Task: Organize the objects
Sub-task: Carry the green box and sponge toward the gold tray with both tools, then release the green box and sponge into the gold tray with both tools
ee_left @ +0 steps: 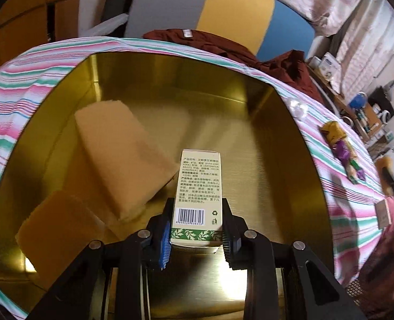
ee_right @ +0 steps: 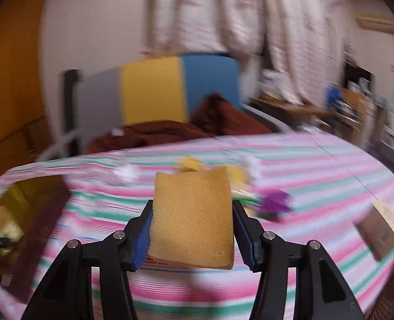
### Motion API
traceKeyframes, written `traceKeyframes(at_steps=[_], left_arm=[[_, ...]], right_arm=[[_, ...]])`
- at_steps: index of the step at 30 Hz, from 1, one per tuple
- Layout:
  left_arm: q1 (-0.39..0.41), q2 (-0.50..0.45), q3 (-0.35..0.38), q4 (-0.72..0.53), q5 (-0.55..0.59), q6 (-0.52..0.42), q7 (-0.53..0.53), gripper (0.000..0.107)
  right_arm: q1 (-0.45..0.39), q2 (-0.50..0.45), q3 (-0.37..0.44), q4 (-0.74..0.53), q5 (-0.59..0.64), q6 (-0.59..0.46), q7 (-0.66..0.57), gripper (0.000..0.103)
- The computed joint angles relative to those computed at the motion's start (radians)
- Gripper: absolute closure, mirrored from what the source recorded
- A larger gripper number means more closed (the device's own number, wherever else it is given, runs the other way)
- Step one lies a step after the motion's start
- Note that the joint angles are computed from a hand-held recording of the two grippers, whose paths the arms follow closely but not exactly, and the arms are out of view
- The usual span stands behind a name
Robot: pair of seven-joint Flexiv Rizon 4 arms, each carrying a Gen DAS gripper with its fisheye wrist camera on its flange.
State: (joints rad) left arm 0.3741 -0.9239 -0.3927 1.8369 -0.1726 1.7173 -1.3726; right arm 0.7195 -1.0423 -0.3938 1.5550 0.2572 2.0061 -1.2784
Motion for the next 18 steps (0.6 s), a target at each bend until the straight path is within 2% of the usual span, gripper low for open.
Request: traceKeyframes(at_steps=[3,5,6,8,9,10,13,15,18], left_arm=[[-0.038,0.014,0.064,-0.011,-0.018,-0.011,-0.013,0.076],[-0.032,0.016,0.071,-0.010,-0.027,-0.013,-0.019,0.076],[-0.008,0.014,0.049,-0.001,-0.027,-0.008,-0.019,0.076],[0.027,0.010,0.015,0.008,-0.027,-0.007,-0.022,0.069],[0.060,0.006,-0.022,0.018,-0.024,-0.007,-0.023,0.057],[0.120,-0.007,-0.091,0.033,-0.013,-0.010,-0.016,0.048],[0.235,-0.032,-0.227,0.067,0.013,0.003,-0.017,0.028],[0.269,-0.028,-0.261,0.086,0.038,0.030,-0.029,0.026],[0.335,-0.028,-0.318,0.114,0.083,0.078,-0.062,0.024]], right_arm=[[-0.114,0.049,0.202,-0.013,-0.203,0.021,-0.045,0.048],[-0.177,0.062,0.321,-0.021,-0.338,0.006,-0.067,0.048],[-0.203,0.063,0.368,-0.029,-0.395,-0.014,-0.069,0.048],[-0.268,0.052,0.485,-0.053,-0.513,-0.065,-0.057,0.048],[-0.313,0.037,0.559,-0.072,-0.579,-0.098,-0.045,0.048],[-0.349,0.018,0.620,-0.098,-0.642,-0.144,-0.027,0.048],[-0.373,-0.018,0.698,-0.153,-0.705,-0.278,-0.023,0.048],[-0.365,-0.029,0.715,-0.172,-0.699,-0.337,-0.029,0.048],[-0.392,-0.058,0.796,-0.203,-0.684,-0.425,-0.078,0.048]])
